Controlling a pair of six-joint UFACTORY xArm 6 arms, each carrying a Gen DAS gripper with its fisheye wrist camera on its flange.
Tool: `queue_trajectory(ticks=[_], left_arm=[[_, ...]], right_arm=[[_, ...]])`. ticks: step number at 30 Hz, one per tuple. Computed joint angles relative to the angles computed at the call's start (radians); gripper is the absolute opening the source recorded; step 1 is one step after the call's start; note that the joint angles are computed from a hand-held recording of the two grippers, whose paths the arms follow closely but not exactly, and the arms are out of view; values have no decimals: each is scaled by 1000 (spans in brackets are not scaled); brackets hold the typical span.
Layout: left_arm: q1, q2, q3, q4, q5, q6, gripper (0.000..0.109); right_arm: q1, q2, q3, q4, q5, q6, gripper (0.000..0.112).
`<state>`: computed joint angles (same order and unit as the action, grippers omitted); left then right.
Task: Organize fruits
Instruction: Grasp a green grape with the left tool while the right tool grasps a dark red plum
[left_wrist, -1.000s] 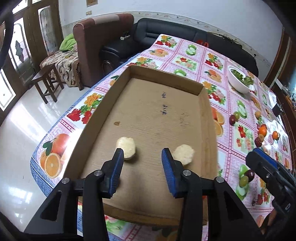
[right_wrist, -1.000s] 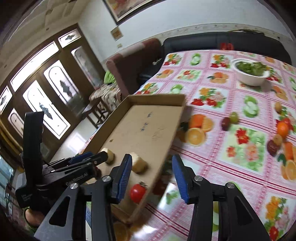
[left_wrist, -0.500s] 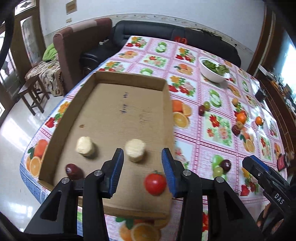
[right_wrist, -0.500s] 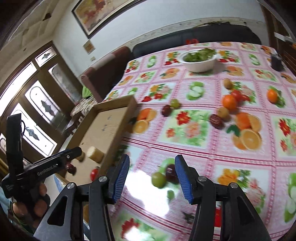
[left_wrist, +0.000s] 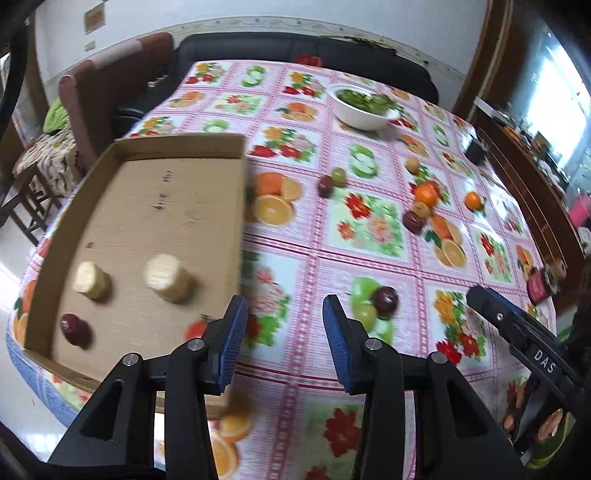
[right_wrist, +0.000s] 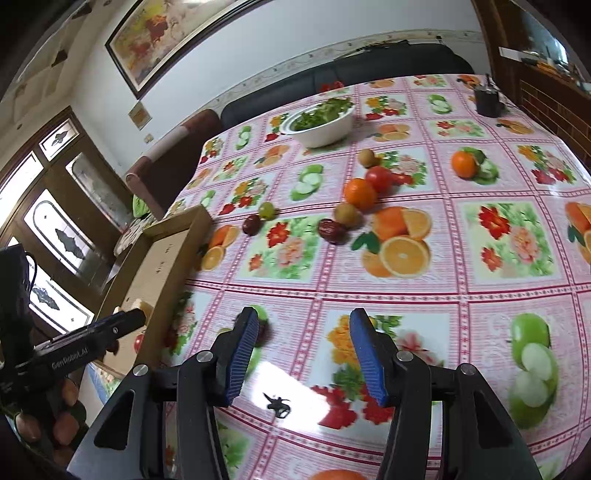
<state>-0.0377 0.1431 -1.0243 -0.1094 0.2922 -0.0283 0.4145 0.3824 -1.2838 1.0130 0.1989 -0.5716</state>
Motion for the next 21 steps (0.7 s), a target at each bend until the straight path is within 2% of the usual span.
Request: queue_trajectory(ticks=[4, 9, 11, 15, 21], left_arm=[[-31, 17, -10, -53, 15, 58, 41], [-58, 52, -26, -105, 33, 125, 41], [-60, 65, -34, -106, 40, 131, 41], [-59, 87, -50, -116, 51, 144, 41], [-52, 84, -39, -191, 74, 232, 41]], right_arm=[[-7, -1, 4, 20, -5, -21, 54], [-9, 30, -27, -40, -15, 13, 54], [-13, 48, -49, -70, 10, 36, 51], [5, 62, -79, -43, 53, -33, 48], [36, 122, -173, -75, 162, -49, 41]])
